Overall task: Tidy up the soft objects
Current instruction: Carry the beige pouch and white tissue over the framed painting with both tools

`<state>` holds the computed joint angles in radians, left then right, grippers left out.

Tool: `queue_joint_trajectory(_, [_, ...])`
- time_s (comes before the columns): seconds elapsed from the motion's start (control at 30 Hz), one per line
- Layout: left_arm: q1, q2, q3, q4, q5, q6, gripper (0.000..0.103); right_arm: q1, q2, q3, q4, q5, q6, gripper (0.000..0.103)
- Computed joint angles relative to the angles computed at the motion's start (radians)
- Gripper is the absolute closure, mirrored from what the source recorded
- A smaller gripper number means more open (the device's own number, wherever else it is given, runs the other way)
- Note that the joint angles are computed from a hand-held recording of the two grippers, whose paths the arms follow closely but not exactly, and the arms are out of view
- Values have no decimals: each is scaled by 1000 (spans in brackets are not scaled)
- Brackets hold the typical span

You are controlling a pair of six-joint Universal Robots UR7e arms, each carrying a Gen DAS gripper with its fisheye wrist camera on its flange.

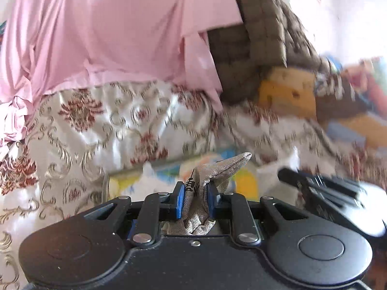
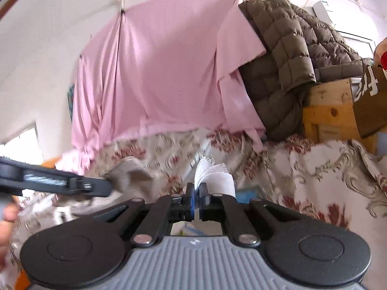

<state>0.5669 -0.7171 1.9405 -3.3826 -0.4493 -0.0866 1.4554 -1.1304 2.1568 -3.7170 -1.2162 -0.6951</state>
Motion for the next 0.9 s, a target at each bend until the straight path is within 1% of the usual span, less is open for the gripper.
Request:
queue_joint_trajectory(0.1, [29,62,-96,-91,-2,73,82,-15,8,-33,31,20,55,99])
queue_joint_trajectory(0.13, [42,79,-126,-103,-7,82,82,-19,12,-47,42,19,73,99])
queue_joint_trajectory(0.33, [116,154,-250,-104,-72,34,82,-39,35,-108,95,-8,138,99])
queue_joint_trajectory(0.47, [150,195,-306,-119,-117,10,82,-47,34,-136,162,-26,194,99])
queue_joint_trajectory(0.5, [156,201,-314,-119,-127,3,82,-45,32,-143,184,-41,204,99])
queue_joint_trajectory(0.63, [175,226,-350,-65,-144,-53,81,-40,25,-171,272,-90,238,99])
queue_joint_trajectory(0.7, [183,227,-351,-26,-146,-100,81,-38,24,-181,310,-108,254,99])
queue_joint_trajectory(0.77, [190,225,-347,25,-145,-160,81,-40,22,-194,358,-112,276,99])
queue_joint_trajectory(0.9, [203,205,-321,83,-156,-255,80,-44,17,-209,433,-116,306,99])
